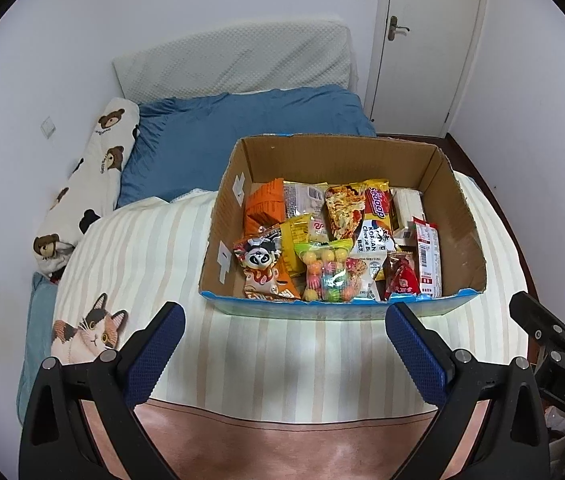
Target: Organize snacks
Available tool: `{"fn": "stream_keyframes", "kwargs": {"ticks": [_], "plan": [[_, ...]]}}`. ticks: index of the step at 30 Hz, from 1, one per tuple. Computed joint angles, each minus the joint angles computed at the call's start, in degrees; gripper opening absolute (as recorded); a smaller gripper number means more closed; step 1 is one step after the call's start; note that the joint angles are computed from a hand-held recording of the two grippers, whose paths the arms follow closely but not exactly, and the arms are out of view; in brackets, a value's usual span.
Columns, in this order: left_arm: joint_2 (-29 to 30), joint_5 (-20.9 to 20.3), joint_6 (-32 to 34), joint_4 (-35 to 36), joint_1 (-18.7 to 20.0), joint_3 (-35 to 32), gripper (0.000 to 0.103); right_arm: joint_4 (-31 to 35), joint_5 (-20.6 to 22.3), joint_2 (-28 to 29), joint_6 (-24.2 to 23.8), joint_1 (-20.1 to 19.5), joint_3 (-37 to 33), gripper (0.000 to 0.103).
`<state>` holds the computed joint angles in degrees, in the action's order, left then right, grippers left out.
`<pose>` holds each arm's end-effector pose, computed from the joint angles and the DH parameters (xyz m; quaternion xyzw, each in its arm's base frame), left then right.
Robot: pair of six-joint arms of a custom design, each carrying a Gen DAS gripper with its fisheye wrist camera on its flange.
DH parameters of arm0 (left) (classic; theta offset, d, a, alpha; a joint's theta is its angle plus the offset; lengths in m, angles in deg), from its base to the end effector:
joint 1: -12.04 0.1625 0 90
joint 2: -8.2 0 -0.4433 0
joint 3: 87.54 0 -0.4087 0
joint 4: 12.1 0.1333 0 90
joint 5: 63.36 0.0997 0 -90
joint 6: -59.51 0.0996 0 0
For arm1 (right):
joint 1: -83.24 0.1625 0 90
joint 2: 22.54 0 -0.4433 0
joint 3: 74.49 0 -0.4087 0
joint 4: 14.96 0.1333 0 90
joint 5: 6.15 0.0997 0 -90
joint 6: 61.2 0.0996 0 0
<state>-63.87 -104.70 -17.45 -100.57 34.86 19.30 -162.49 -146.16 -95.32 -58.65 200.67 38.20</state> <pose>-0.3927 -0.3910 0.2392 0.0541 0.8736 -0.2851 0.3906 0.3082 -0.4700 0.2929 0.1297 -0.8885 0.2421 0.3676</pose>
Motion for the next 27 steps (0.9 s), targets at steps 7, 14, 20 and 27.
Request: {"fn": "stream_keyframes", "kwargs": {"ticks": [7,14,20,27], "plan": [[-0.1,0.3,0.7,-0.7,0.3,0.1,0.103,0.4,0.6,0.3,0.8,-0.2,-0.4,0.103],[-1.1,0.9,1.3,-2.8,-0.2,1.3,0.103,-0.4,0.7,-0.1,1.3,0.1,0.1,0.103],[-1.4,2.3,0.5,-2.2,-1.1,1.4,0.103,-1.4,0.6,-0.8,1.7,0.7,0.6,0.103],[-1.4,2.4,0.7,-2.1,-1.6,1.5,0.103,-1.6,0.2,-1.6,2.2,1.4,1.2,0.103]]}}
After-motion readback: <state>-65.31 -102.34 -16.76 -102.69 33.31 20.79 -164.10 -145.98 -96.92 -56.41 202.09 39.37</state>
